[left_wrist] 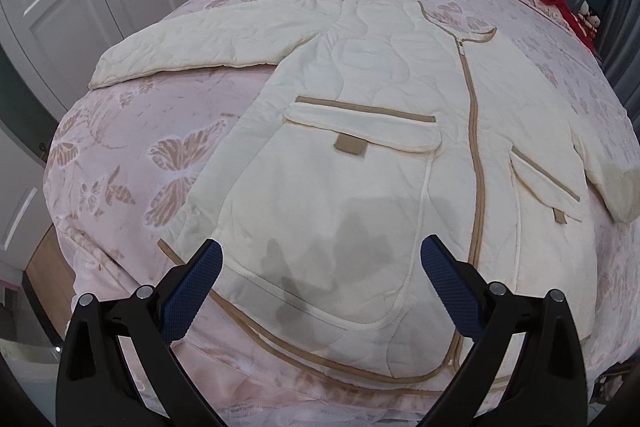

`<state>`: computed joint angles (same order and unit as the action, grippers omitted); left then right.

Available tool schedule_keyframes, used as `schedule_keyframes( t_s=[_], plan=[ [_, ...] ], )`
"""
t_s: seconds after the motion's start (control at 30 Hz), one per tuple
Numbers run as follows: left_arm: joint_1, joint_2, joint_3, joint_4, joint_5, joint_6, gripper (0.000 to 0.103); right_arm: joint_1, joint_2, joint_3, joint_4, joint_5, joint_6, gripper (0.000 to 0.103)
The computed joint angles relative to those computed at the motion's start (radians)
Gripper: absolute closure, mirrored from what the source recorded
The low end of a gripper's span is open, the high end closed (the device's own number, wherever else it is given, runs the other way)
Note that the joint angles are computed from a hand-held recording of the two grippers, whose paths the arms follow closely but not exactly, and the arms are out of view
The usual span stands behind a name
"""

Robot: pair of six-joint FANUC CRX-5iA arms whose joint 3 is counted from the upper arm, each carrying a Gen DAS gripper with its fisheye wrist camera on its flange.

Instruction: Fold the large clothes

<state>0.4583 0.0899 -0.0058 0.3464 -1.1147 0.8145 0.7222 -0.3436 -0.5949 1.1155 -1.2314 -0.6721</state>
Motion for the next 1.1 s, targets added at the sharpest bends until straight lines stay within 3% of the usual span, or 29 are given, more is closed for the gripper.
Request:
schedule_keyframes(
  t_s=[0.17, 0.23, 0.3, 0.37, 0.47, 0.53, 0.6, 0.7, 0.8, 0.93, 1.1],
  plan=[
    [0.026, 0.024, 0.023, 0.039, -0.008, 0.006, 0.006, -0.025, 0.251, 0.297, 0.058, 0.318, 0.298, 0.095],
    [0.041, 0.039, 0.04, 0.053, -0.011, 0.006, 0.006, -0.026, 0.362, 0.422, 0.008, 0.447, 0.401, 0.095],
    [0.06, 0.059, 0.063, 0.063, -0.008, 0.014, 0.006, -0.014, 0.461, 0.535, -0.07, 0.504, 0.507, 0.095],
    [0.073, 0.078, 0.084, 0.067, -0.006, 0.027, 0.006, -0.002, 0.561, 0.663, -0.198, 0.531, 0.643, 0.094],
    [0.097, 0.119, 0.13, 0.061, -0.001, 0.068, 0.006, 0.026, 0.708, 0.849, -0.399, 0.504, 0.839, 0.085],
    [0.106, 0.146, 0.161, 0.054, 0.001, 0.095, 0.006, 0.044, 0.811, 0.99, -0.527, 0.432, 0.975, 0.072],
    [0.112, 0.174, 0.193, 0.055, 0.004, 0.112, 0.006, 0.06, 0.857, 1.045, -0.576, 0.407, 1.014, 0.059],
    [0.11, 0.205, 0.227, 0.069, -0.002, 0.119, 0.006, 0.084, 0.814, 0.959, -0.561, 0.464, 0.955, 0.053],
    [0.094, 0.246, 0.257, 0.129, -0.035, 0.113, 0.006, 0.116, 0.73, 0.81, -0.425, 0.475, 0.783, 0.047],
    [0.038, 0.359, 0.339, 0.233, -0.192, 0.145, 0.006, 0.151, 0.567, 0.548, -0.32, 0.419, 0.467, 0.047],
    [-0.06, 0.447, 0.372, 0.292, -0.255, 0.203, 0.006, 0.183, 0.419, 0.348, -0.329, 0.285, 0.231, 0.046]
  ],
)
